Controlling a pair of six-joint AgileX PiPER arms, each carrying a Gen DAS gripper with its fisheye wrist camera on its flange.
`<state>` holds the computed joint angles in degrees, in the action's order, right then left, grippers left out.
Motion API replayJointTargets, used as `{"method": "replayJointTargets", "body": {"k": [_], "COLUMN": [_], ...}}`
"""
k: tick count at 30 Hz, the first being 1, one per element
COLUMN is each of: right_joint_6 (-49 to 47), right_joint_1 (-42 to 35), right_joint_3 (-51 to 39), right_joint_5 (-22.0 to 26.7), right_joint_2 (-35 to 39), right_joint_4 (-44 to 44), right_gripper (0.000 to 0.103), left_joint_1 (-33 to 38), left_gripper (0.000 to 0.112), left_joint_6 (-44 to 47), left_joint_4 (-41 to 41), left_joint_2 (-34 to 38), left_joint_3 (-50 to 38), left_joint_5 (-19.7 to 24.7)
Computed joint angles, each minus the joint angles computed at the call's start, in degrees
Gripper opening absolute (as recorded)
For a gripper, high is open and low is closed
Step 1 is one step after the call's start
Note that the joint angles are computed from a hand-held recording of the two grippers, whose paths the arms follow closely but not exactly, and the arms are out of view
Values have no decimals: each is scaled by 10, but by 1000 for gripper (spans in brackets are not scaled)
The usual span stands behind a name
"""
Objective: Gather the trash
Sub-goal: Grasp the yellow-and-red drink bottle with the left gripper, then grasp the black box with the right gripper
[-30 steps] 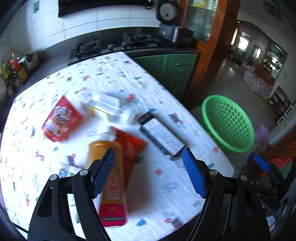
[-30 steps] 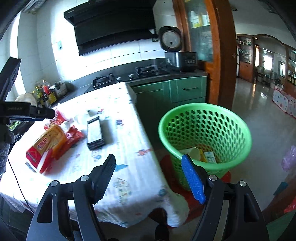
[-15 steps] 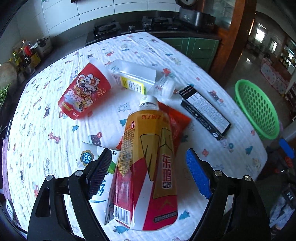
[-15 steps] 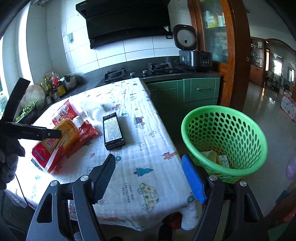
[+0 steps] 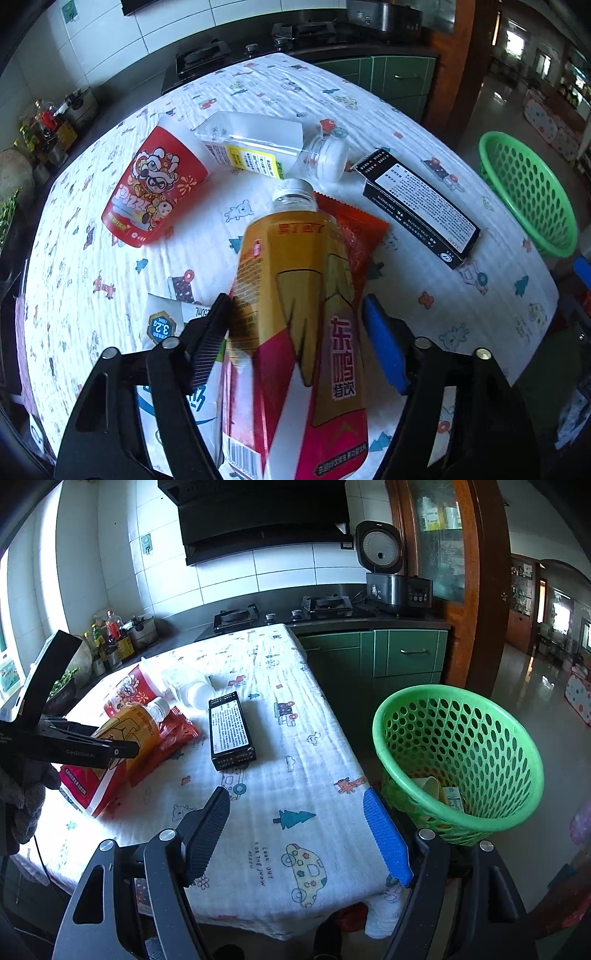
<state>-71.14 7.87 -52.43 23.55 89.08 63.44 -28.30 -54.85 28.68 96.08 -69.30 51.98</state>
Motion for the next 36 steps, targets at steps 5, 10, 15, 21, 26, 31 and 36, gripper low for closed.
{"method": "replayJointTargets", "body": {"k": [5, 10, 15, 21, 26, 31, 36], "right_joint_6": [21, 51, 92, 157, 211, 243, 287], "right_joint_1": [7, 26, 42, 62, 88, 109, 129], "right_joint_3": [-13, -39, -86, -150, -201, -237, -284], "right_joint_5": [6, 10, 28, 59, 67, 72, 78], "right_joint_2": [8, 27, 65, 112, 150, 182, 223], "right_joint_4": [-23, -59, -93, -140, -188, -220, -263], "right_gripper": [72, 72, 72, 72, 72, 72, 68], "left_joint_1": [12, 21, 26, 40, 44, 52, 64], "left_gripper": [66, 66, 66, 66, 66, 66, 66], "left_joint_6": [13, 33, 47, 68, 72, 84, 95], "left_joint_4": [-27, -57, -71, -85, -85, -91, -103], "left_joint_2": [-19, -54, -96, -130, -146, -161, -171], "left_joint_3": [15, 37, 53, 64, 70, 76, 80], "left_joint_5": [-30, -59, -70, -75, -78, -82, -84]}}
